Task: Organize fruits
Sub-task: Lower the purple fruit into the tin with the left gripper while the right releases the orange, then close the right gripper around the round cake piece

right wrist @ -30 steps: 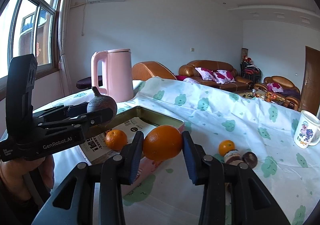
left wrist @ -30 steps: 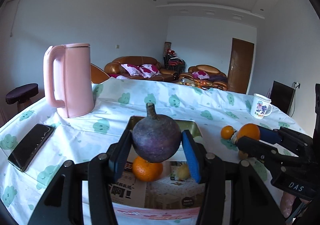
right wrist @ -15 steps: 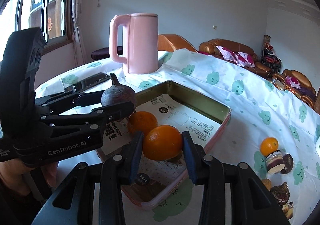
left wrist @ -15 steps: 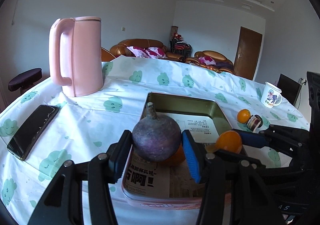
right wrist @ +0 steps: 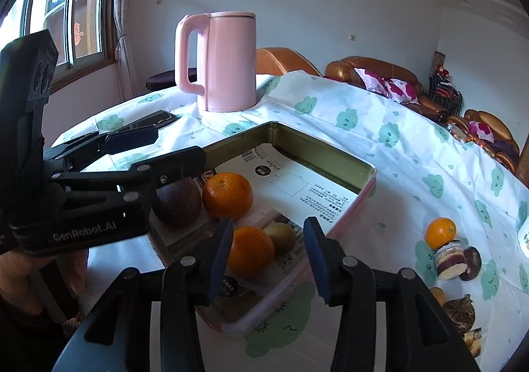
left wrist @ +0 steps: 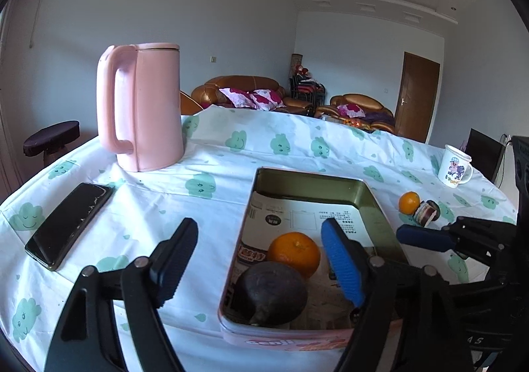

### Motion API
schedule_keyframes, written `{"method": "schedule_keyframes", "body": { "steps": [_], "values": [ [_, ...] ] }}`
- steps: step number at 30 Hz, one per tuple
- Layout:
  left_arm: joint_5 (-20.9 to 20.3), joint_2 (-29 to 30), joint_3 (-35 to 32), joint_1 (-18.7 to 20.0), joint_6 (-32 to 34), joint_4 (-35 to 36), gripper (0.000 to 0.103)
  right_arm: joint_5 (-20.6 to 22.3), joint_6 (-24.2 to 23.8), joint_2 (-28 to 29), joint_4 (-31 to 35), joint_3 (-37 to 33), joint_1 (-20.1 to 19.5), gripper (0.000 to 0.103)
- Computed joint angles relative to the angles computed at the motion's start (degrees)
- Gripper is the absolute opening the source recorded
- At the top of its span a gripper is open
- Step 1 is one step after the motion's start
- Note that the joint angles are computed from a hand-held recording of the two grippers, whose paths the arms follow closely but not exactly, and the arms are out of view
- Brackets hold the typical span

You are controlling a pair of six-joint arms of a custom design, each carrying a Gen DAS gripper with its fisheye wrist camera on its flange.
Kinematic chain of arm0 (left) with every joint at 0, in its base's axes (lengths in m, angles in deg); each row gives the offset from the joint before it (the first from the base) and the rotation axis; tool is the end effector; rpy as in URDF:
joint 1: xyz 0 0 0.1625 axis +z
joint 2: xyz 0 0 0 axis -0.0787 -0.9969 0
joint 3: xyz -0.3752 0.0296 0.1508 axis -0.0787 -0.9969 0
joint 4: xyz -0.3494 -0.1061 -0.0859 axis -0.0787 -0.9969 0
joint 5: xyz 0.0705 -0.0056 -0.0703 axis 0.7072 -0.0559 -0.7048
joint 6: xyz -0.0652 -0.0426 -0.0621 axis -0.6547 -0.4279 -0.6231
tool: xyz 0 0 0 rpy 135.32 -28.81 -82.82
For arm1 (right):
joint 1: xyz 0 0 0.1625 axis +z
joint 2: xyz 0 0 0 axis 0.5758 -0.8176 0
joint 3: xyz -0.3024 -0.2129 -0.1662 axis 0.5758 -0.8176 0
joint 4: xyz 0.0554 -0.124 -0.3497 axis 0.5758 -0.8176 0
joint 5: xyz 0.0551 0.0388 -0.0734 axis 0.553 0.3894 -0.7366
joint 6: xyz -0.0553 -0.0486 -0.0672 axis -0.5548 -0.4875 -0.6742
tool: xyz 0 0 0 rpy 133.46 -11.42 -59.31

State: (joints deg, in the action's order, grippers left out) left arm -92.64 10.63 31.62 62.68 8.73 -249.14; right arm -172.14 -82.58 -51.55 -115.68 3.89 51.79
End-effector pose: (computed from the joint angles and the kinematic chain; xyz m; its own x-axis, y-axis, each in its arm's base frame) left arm -0.1687 -0.6861 0.0276 -0.7509 -0.2930 -0.5918 0.4666 0.3987 -0.7895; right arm 0.0976 -0.7790 0.0980 -0.3652 -0.8045 0.4685 -0.9304 0.2988 -0.2121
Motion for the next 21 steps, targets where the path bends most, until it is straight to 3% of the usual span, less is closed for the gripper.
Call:
{"method": "schedule_keyframes", "body": {
  "steps": [3,10,16,21],
  "values": [
    [-0.2,0.5,-0.7,-0.5,1.9,-2.7,0.090,1.3,-1.0,-2.6,-5.3,3.1,-1.6,0.048],
    [-3.9,2.5,-3.4,-1.9,2.4,0.5,0.091,0.2,7.3,-5.0,-8.9,-1.1,-6.2,0.058],
    [-7.6,5.4,-8.9,-2.9,1.0,9.7,0.091,-3.4,10.7,-2.8,-3.0,-8.2,-7.3,0.059],
    [-8.9,8.4,-14.6,-3.2,0.6,16.5,0.091,-6.4,10.7,-0.5,1.4,-12.0,-7.0,0.059]
  ]
}}
